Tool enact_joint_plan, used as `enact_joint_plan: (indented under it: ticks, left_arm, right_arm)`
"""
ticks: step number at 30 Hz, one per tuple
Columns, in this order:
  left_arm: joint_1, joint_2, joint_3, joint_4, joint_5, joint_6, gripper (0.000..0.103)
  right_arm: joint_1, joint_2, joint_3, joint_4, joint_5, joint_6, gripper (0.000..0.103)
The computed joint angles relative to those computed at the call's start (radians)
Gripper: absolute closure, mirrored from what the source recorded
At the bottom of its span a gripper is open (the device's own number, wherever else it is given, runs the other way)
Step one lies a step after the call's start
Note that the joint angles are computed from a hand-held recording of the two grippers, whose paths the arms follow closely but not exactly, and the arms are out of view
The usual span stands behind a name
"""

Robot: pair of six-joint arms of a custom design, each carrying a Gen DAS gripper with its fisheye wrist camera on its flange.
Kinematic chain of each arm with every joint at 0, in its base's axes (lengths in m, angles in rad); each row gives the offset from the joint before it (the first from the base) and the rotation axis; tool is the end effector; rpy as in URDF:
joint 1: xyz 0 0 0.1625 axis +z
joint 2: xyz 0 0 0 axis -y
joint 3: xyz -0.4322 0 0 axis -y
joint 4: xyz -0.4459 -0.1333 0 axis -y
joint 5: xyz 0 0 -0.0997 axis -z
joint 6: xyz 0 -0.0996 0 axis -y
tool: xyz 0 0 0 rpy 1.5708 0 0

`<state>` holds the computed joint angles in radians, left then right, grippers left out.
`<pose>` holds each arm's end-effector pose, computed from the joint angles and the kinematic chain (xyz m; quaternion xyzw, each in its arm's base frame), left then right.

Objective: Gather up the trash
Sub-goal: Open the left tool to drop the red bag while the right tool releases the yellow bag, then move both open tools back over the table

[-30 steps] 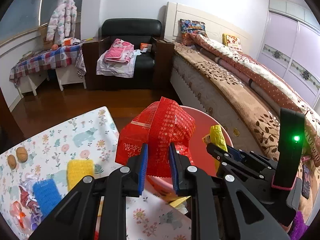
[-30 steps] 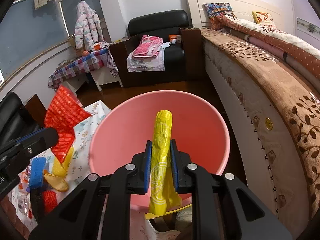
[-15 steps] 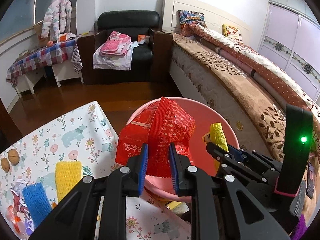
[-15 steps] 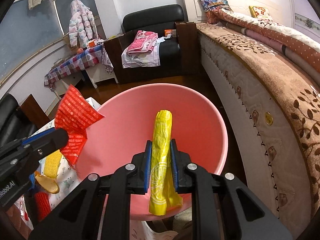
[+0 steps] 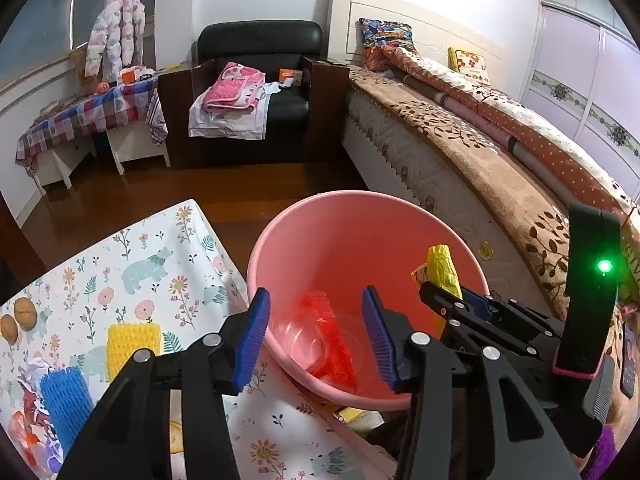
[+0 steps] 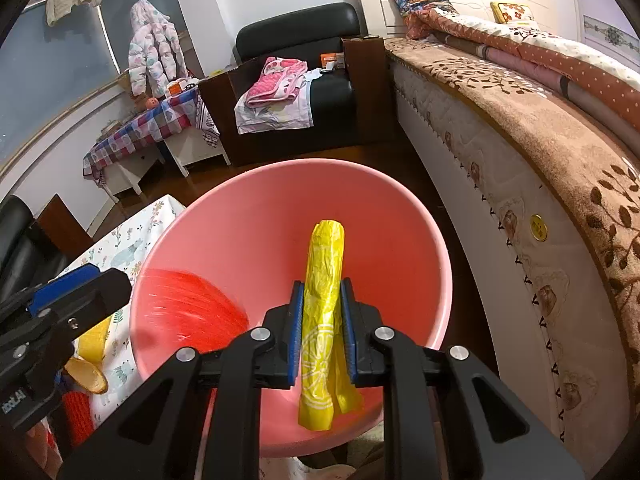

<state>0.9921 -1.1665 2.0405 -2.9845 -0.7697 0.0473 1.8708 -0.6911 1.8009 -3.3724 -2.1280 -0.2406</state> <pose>-0.1443 -0.5953 0.2097 0.1744 0.8764 -0.3356 0.2982 0.2727 -0.6087 0.0371 0.1517 -0.8965 0.3335 0.2489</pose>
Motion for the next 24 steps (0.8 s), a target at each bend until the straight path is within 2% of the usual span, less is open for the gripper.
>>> enact_joint_plan:
  ticks: [7, 11, 14, 24]
  left_arm:
    - [-0.01, -0.013, 0.017, -0.013, 0.038, -0.021, 0.053]
    - [-0.018, -0.024, 0.03, -0.023, 0.064, -0.031, 0.053]
    - [-0.024, -0.032, 0.037, -0.027, 0.08, -0.034, 0.053]
    - [-0.054, -0.071, 0.076, -0.031, 0.139, -0.063, 0.053]
  right_arm:
    - [-0.004, 0.007, -0.01, -0.003, 0.005, 0.006, 0.084]
    - [-0.012, -0.002, -0.01, 0.021, 0.034, 0.038, 0.067]
    - [-0.01, -0.001, -0.006, 0.006, 0.042, 0.031, 0.062]
    - [0.017, -0.006, 0.012, -0.014, 0.036, 0.003, 0.06]
